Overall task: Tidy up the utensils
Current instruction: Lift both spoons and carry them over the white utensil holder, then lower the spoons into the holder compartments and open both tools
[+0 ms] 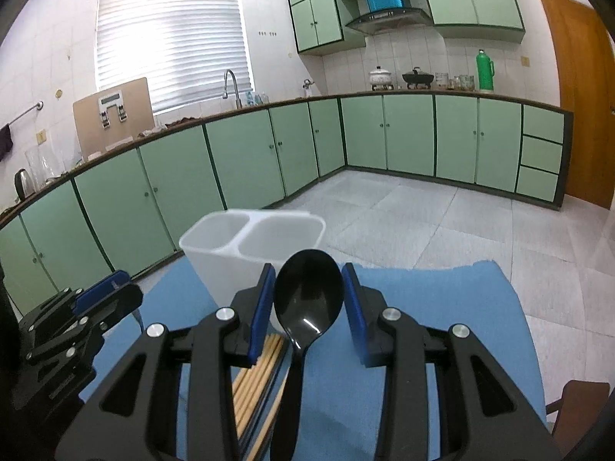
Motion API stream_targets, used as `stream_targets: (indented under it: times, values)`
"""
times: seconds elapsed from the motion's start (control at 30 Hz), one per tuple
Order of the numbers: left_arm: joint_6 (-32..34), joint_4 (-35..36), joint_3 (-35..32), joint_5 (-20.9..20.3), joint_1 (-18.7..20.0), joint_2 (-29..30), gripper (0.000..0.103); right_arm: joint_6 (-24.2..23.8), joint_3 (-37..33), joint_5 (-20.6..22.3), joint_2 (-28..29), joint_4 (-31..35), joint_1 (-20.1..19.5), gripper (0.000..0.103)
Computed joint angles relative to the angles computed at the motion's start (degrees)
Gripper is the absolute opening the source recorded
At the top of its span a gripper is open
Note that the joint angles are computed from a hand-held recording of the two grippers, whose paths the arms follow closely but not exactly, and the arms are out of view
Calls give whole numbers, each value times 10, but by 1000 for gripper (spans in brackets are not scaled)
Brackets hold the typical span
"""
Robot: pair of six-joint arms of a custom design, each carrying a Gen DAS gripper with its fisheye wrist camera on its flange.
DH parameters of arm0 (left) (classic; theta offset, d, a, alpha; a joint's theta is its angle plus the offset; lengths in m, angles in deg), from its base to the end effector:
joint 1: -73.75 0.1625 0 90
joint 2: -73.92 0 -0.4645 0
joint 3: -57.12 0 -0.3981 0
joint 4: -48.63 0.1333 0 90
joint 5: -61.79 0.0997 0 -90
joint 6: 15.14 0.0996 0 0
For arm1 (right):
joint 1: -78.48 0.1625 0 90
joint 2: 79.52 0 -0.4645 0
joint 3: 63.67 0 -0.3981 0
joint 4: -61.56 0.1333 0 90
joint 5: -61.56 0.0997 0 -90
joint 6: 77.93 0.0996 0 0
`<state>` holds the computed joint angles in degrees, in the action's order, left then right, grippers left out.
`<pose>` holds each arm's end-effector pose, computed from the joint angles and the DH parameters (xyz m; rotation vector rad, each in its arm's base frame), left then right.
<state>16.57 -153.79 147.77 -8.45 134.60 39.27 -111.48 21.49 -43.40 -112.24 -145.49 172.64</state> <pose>-0.2136 -0.7258 0.1278 1.0555 2.2541 -1.3194 0.1627 -0.7533 0.1468 0.5608 -2.2310 1.3258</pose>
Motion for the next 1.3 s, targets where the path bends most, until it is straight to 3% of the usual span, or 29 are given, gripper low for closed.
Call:
stream_targets:
  times: [0.27,0.53,0.73,0.97,1.2,1.3]
  values:
    - [11,-28,-17,-29,-16,-18,27,-12,-42,44,1,3,8,34]
    - [22,-14,-105,-66,-22,-5,27,-3,-133,88,24,35,10,34]
    - [30,31,-218,-82,-14,46,26,-16,-230,84,73,55,8,34]
    - [14,112,-319,-67,9,110,26,-34,-323,56,132,82,-2,34]
    - [-9,168,-338,-42,25,129,26,-13,-319,37,139,106,-10,35]
    - [-11,164,-316,-35,25,120,30,-2,-294,33,130,101,-11,48]
